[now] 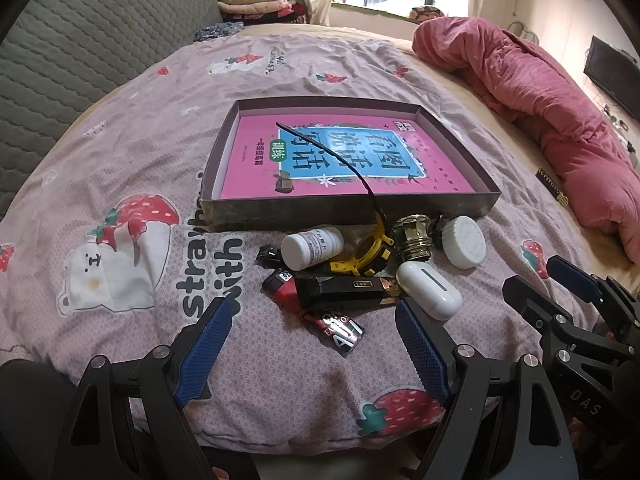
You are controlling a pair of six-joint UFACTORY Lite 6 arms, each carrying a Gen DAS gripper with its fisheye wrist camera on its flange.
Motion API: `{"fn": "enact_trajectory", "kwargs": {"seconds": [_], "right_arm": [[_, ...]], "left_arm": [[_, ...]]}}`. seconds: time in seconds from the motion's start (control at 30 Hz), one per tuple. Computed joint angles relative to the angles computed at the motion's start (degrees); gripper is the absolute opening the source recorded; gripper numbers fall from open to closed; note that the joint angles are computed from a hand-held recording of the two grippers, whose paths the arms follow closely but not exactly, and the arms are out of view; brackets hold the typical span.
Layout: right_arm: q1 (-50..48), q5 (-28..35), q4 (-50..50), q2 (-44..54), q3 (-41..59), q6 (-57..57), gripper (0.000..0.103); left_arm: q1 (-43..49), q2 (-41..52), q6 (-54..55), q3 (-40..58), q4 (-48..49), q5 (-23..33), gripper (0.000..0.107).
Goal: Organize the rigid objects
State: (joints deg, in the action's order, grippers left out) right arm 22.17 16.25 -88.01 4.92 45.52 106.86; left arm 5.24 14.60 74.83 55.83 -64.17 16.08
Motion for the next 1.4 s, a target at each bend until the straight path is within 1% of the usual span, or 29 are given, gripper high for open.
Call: {"fn": "enact_trajectory", "kwargs": {"seconds": [0.17, 0.37, 0.43, 0.6, 0.7, 0.77, 0.9, 1.03, 1.1, 1.13, 1.2, 1.23, 1.27, 1.37, 1.4], "right_arm": [[0.0, 0.2, 0.7, -0.3, -0.2, -0.4, 0.067], [-0.3, 0.2, 0.2, -0.4, -0.2, 0.4, 0.067], [-0.7, -0.2, -0.5, -0.3, -0.2, 1.2, 0.067], [-2.5, -0.7, -1.3, 0.8, 0.5, 1.8, 0.067], [-4.2, -1.5, -2.7, 1.3, 0.7, 3.4, 0.067], [-5.2, -2.0, -4.2, 1.6, 0.9, 5.0, 0.067], [-6.8, -2.8, -6.4, 2.2, 1.1, 7.0, 0.067], [-8.2, -3.8, -8.4, 3.2, 1.6, 9.0, 0.067], [-8.7, -4.1, -9.8, 3.8, 2.0, 10.1, 0.067], [-8.9, -4.2, -10.0, 4.1, 2.2, 10.3, 0.067], [-9.1, -4.4, -10.4, 4.7, 2.6, 10.5, 0.067], [-9.2, -4.4, -11.0, 5.0, 2.7, 11.0, 0.067], [-9.3, -4.4, -11.5, 5.4, 2.9, 11.3, 0.067], [-9.8, -4.9, -11.6, 7.2, 4.2, 11.0, 0.067], [-10.2, -5.5, -11.8, 8.0, 4.8, 11.1, 0.067]], "left_arm": [[0.3, 0.5, -0.1, 0.5, -0.1, 0.7, 0.084], [1.0, 0.5, 5.2, 1.0, -5.0, 3.8, 0.084], [0.5, 0.3, 6.9, 0.8, -6.7, 3.5, 0.084], [-1.1, 2.3, 5.1, 3.3, -5.7, 3.3, 0.084], [-2.3, 5.3, 0.5, 6.5, -1.7, 2.7, 0.084], [-3.1, 8.5, -5.3, 9.8, 3.6, 2.9, 0.085], [-5.0, 11.9, -13.0, 13.0, 11.5, 1.6, 0.085], [-6.6, 14.0, -17.5, 15.0, 16.8, 0.8, 0.084], [-7.3, 14.9, -19.2, 15.9, 18.8, 0.6, 0.079], [-7.7, 15.8, -20.1, 16.9, 20.1, 0.8, 0.072], [-8.1, 17.3, -21.6, 18.6, 21.6, 1.2, 0.071], [-8.1, 18.3, -21.8, 19.7, 21.6, 1.9, 0.066], [-8.1, 19.0, -21.4, 20.6, 21.0, 2.5, 0.059], [-8.5, 21.1, -22.9, 23.3, 22.4, 3.5, 0.049], [-8.6, 22.0, -23.4, 24.4, 23.0, 4.0, 0.047]]}}
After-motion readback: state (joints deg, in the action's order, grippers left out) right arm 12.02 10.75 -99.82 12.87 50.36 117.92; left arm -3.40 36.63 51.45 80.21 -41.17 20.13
